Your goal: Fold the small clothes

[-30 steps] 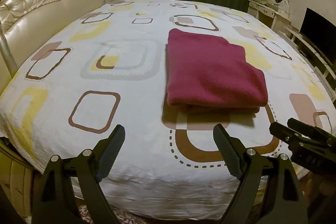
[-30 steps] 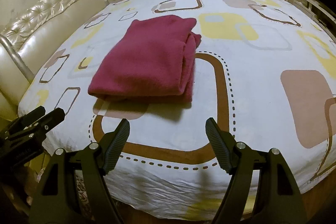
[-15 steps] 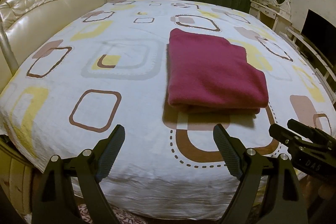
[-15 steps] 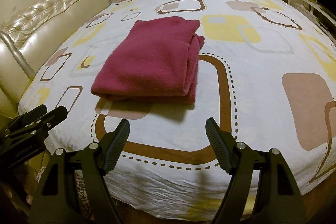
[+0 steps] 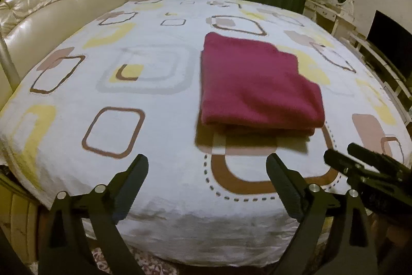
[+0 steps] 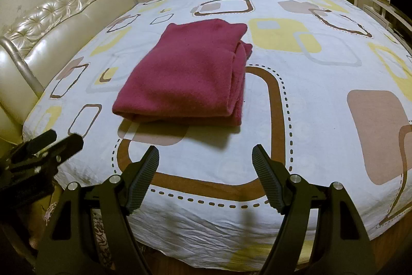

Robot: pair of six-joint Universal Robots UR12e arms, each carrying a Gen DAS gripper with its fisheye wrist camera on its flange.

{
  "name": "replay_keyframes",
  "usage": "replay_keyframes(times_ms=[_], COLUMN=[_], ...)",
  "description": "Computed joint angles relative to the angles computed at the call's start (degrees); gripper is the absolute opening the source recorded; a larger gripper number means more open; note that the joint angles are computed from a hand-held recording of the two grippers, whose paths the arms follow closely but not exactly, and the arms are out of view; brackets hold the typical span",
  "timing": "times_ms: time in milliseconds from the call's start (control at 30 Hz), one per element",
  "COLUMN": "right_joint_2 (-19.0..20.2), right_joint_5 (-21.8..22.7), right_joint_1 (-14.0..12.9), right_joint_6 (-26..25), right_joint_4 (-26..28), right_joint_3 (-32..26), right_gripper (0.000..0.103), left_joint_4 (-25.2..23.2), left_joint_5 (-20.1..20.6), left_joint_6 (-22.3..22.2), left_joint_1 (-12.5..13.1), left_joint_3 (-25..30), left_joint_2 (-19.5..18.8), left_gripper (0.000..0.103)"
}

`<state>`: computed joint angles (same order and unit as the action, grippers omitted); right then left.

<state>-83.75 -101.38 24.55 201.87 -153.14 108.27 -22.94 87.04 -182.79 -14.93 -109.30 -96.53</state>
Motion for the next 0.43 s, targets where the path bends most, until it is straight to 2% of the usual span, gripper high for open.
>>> replay_keyframes(times_ms=[133,233,333,433], right_joint_2=[-0.1,-0.3,-0.6,-0.7], right_joint_5=[0.3,0.9,2.9,4.6], right_joint_1=[0.0,-0.2,-1.1,-2.5], right_joint_6=[-0.1,0.2,1.3,1.1], right_joint_4=[-0.2,-0.6,-1.1,-2.0], right_joint_3=[0.0,0.2,0.5,0.4], right_gripper=[0.075,0.075,0.077,0.08], left_joint_4=[2.5,3.4,2.9,2.0], left_joint_5=[-2.4,-2.4,-2.6,-0.5], left_joint_6=[-0.2,-1.4,-3.0,-5.9], left_joint_1=[0.6,1.1,2.9,5.4], left_joint_3=[-0.6,-0.4,0.7,3.4], left_joint_2=[0.4,0.6,0.1,-2.3], left_gripper=[0.092,0.092,0.092,0.092])
